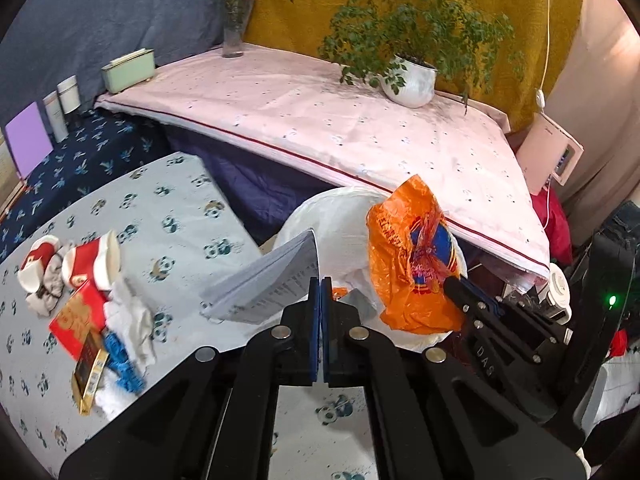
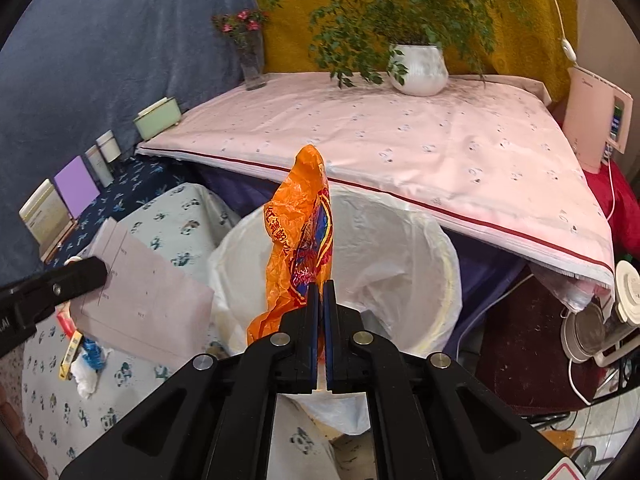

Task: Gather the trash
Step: 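Carry the white paper and orange bag to the bin and release both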

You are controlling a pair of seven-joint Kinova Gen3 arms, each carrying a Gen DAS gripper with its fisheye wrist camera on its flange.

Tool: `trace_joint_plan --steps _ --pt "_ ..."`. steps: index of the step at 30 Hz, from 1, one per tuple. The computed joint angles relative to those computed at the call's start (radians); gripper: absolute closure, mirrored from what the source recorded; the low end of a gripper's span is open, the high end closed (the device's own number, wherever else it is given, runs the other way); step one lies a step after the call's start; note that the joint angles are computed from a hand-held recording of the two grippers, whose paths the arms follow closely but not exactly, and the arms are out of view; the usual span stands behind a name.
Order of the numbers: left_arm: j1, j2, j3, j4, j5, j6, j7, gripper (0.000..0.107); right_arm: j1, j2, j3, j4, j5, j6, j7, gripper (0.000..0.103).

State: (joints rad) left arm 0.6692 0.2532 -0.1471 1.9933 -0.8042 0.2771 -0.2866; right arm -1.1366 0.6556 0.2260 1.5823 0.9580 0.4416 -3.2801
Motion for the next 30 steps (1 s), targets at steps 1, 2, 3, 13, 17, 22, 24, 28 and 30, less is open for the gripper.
trace_joint_plan --steps 1,2,3,13,17,22,24,28,30 --pt "-0.019 0.009 0.018 -0.011 0.015 -0.003 -0.024 0.107 0.009 0.002 -0.007 0.0 -0.008 0.003 0.007 0.101" --pt "-0.034 0.018 0.032 -0.024 0.035 -0.007 -0.05 0.107 0.016 0.003 -0.012 0.0 -0.015 0.005 0.014 0.101" --pt "-0.049 0.028 0.047 -0.037 0.058 -0.013 -0.08 0.107 0.022 0.005 -0.015 0.0 -0.022 0.008 0.021 0.101" --pt "-0.132 0.11 0.125 -0.132 0.28 -0.035 -0.332 0.106 0.058 0.026 -0.023 -0.015 -0.099 0.012 0.09 0.097" --pt "-0.109 0.127 0.092 -0.149 0.337 -0.013 -0.369 0.085 0.043 0.03 0.0 -0.016 -0.114 0.01 0.089 0.087" --pt "0.0 0.123 -0.041 -0.13 0.342 -0.015 -0.337 0.069 0.017 0.026 0.03 -0.007 -0.102 0.003 0.067 0.077" --pt "0.035 0.12 -0.082 -0.121 0.329 -0.016 -0.31 0.067 0.01 0.021 0.035 -0.006 -0.094 0.005 0.062 0.073" --pt "0.072 0.111 -0.124 -0.104 0.295 -0.006 -0.261 0.066 -0.005 0.012 0.037 -0.007 -0.071 0.01 0.046 0.07" --pt "0.078 0.105 -0.134 -0.092 0.278 -0.005 -0.235 0.065 -0.01 0.006 0.033 -0.008 -0.056 0.015 0.041 0.07"
